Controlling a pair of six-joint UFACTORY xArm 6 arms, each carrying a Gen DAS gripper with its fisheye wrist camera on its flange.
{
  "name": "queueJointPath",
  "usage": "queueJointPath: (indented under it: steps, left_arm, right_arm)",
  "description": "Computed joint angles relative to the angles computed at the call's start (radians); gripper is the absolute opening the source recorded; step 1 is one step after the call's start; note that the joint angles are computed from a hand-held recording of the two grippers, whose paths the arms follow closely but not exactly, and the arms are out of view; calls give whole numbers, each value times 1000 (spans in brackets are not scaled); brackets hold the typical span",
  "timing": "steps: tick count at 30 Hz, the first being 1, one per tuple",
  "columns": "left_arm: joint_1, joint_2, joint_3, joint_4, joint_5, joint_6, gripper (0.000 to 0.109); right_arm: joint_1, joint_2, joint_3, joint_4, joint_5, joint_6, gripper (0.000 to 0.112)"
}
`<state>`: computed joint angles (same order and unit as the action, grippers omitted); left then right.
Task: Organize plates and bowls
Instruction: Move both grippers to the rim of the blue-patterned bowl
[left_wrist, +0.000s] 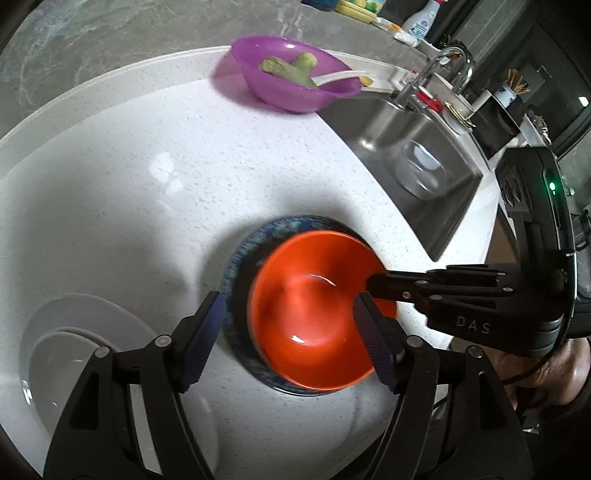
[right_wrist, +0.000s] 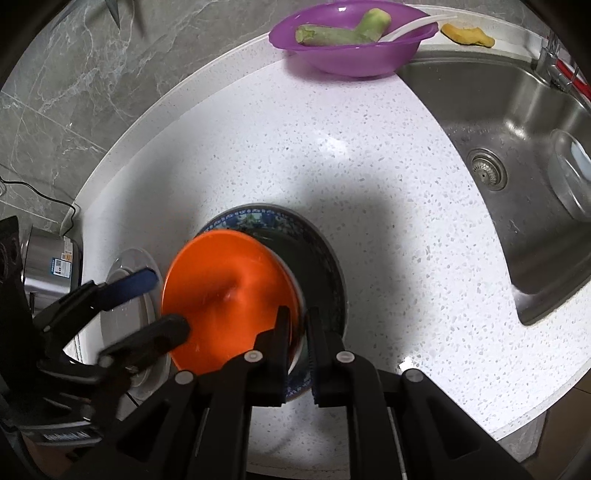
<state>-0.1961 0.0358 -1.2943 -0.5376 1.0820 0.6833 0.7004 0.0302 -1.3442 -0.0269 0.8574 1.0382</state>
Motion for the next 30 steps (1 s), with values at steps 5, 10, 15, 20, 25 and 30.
queueJointPath:
  steps: [5, 10, 15, 20, 25, 30]
  left_arm:
    - [55, 69, -90, 48, 6, -27, 71]
    - [114, 185, -234, 92, 118, -21, 78]
    - [136, 274, -338, 120, 199, 7, 90]
    - [130, 317, -381, 92, 252, 18, 102]
    - [85, 314, -366, 132, 256, 19, 103]
    - [90, 395, -449, 123, 314, -41, 100]
  right_arm:
    - [-5, -18, 20, 9, -35, 8, 15]
    - [-26, -123, 126, -24, -174, 44, 84]
    - [-64, -224, 257, -15, -259, 28, 85]
    - [-69, -275, 401, 121, -380, -1, 85]
    - [-59, -279, 459, 133, -455, -9, 81]
    - [-54, -265, 464, 195, -469, -82, 59]
